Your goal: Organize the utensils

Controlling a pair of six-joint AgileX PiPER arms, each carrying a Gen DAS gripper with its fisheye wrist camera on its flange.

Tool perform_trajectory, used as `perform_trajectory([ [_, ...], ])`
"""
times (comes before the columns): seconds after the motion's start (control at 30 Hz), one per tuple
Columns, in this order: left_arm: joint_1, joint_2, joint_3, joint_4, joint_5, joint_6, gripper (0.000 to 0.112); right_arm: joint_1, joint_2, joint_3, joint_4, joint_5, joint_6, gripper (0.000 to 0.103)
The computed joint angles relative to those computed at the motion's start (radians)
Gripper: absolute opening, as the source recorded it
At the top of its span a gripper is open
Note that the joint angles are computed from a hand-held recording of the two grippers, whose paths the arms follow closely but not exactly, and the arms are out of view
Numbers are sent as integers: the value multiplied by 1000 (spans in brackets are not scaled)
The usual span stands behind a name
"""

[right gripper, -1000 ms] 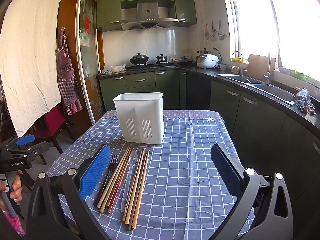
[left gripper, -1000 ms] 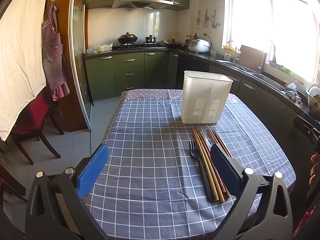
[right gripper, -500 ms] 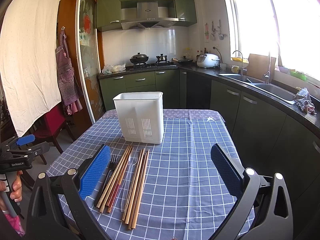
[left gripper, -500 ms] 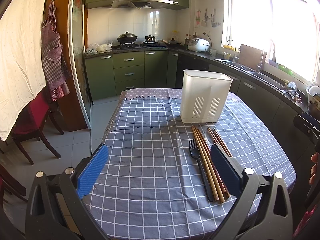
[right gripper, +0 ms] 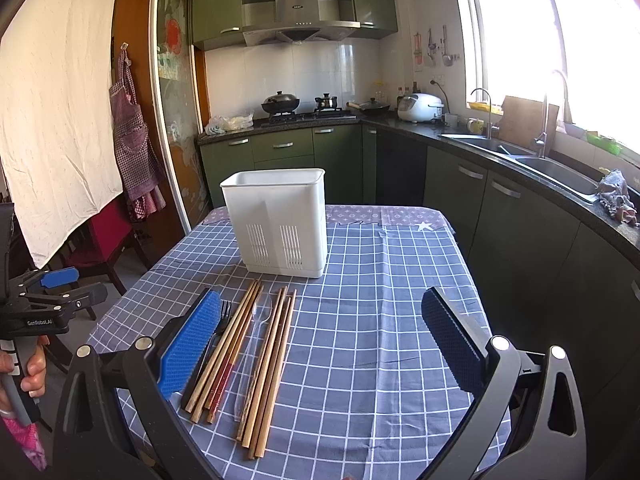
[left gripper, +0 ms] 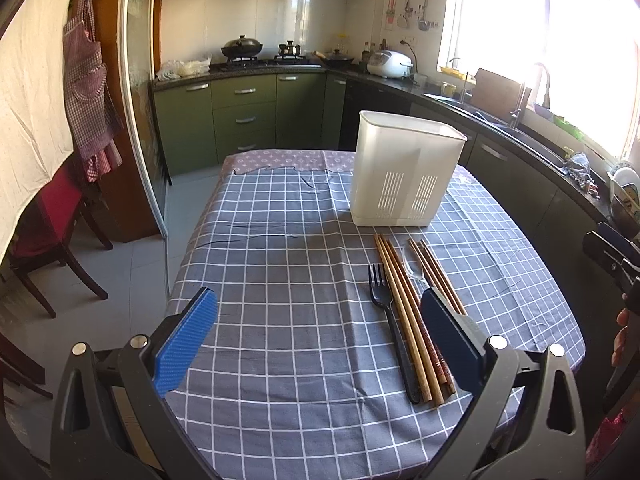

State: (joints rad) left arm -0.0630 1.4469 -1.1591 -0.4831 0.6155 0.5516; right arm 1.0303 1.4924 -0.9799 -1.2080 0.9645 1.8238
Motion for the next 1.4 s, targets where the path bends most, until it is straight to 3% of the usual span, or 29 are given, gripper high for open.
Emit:
perform_trajectory([
  [0.17,-23,181,-232,33,212,-119,97,-190,31,-79,226,-164,-295,99],
  [0.27,-55,295,-374,28,355,-182,97,-268,77,-145,342,-165,-454,99],
  [0.43,-173,422,-520,149,439,-282,97,-368,124,-204,474,-191,-624,98],
  [0.5,-207,468,-571,196,466,-315,96,-397,130,-205,514,-223,-672,92],
  [0.6,-228,525,-630,231,518,-369,68,-409,140,-204,512,-216,-683,82],
  [0.67,-224,565,-670,218,572,-382,63,-419,144,-201,529,-228,-704,78],
  [0.73,-230,580,-673,227,576,-406,57,-421,155,-208,537,-232,-720,76],
  [0.8,-241,591,-673,255,570,-439,40,-417,166,-212,534,-232,-726,73],
  [1.0,-256,640,-690,299,580,-500,27,-411,193,-236,555,-252,-753,72],
  [1.13,-271,647,-681,328,555,-526,25,-414,197,-242,560,-264,-760,72],
  [1.27,-271,650,-670,345,544,-537,14,-409,197,-239,551,-261,-756,72],
  [1.4,-268,633,-640,362,527,-528,13,-406,203,-247,562,-257,-769,72],
])
